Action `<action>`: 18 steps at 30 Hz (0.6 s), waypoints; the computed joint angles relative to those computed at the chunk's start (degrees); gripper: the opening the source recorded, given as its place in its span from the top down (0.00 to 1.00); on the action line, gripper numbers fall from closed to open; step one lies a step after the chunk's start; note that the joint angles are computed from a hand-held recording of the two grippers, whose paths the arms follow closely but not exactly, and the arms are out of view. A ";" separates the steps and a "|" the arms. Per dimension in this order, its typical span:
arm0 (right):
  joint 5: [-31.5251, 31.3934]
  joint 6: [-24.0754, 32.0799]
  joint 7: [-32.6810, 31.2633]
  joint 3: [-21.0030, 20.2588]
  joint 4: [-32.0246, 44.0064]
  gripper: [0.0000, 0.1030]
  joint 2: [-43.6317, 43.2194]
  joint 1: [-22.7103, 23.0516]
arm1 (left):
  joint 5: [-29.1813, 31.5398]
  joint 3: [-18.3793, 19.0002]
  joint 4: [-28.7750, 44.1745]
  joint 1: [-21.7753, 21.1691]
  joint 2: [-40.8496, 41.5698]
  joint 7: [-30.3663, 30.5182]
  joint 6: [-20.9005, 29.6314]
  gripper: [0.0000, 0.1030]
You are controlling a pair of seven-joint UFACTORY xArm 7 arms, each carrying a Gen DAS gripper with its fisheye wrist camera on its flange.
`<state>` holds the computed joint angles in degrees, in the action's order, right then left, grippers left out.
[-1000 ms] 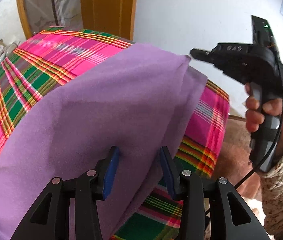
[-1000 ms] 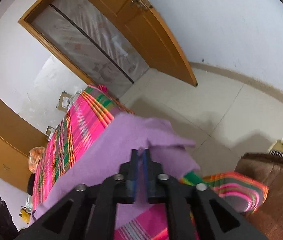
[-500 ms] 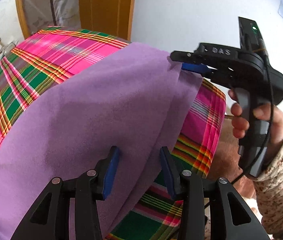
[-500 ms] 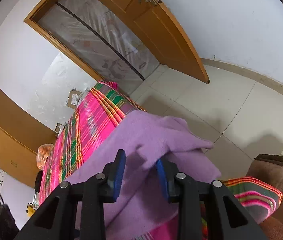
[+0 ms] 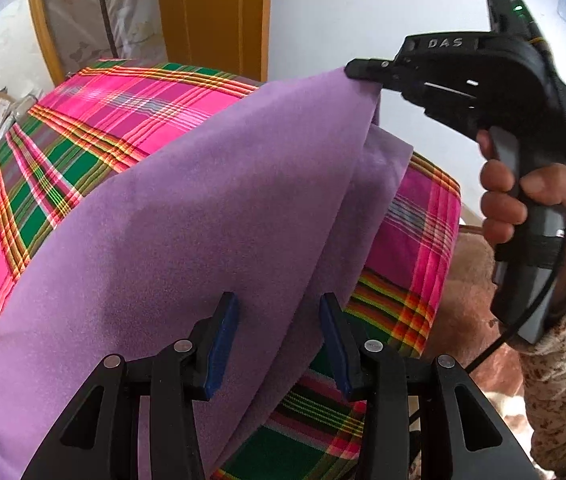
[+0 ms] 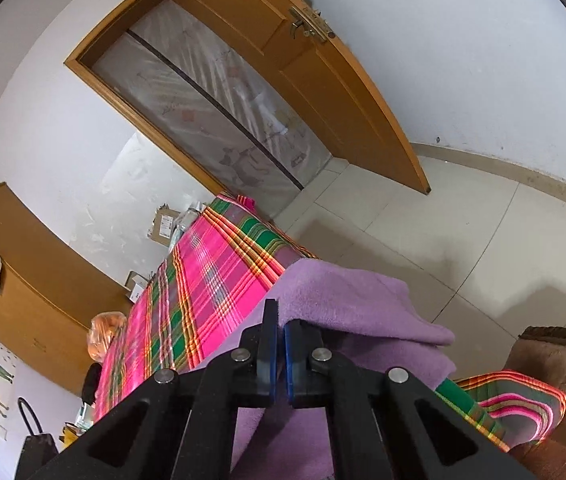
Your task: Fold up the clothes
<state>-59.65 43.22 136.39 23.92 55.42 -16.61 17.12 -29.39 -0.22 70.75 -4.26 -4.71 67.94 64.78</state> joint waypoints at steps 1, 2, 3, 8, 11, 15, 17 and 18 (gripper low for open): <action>-0.13 -0.07 0.33 0.03 -0.18 0.97 -0.28 0.01 | -0.04 0.01 -0.17 0.03 -0.12 0.02 -0.21 0.58; -0.21 -0.15 0.61 0.08 -0.36 0.97 -0.53 -0.01 | -0.09 -0.05 -0.36 -0.01 -0.16 0.00 -0.64 0.58; -0.17 -0.23 0.74 0.11 -0.49 0.97 -0.72 -0.04 | -0.13 -0.11 -0.54 -0.07 -0.20 -0.02 -1.08 0.58; -0.56 -0.14 0.67 0.51 -0.12 0.97 -0.92 -0.43 | -0.16 -0.11 -1.11 -0.21 -0.37 0.10 -2.33 0.58; -0.85 -0.15 0.42 0.61 0.04 0.97 -1.03 -0.56 | -0.11 0.03 -1.32 -0.21 -0.64 0.30 -2.46 0.58; -0.97 0.68 -0.15 0.99 0.55 0.97 -1.15 -0.58 | -0.24 0.35 -0.60 0.12 -0.26 -0.38 -1.50 0.58; -1.06 0.93 -0.20 1.15 0.71 0.97 -1.14 -0.52 | -0.07 0.32 -0.41 0.27 -0.14 -0.98 -1.71 0.58; -1.07 1.14 -0.18 1.23 0.65 0.97 -1.23 -0.47 | 0.03 0.28 -0.41 0.31 -0.15 -1.20 -1.83 0.58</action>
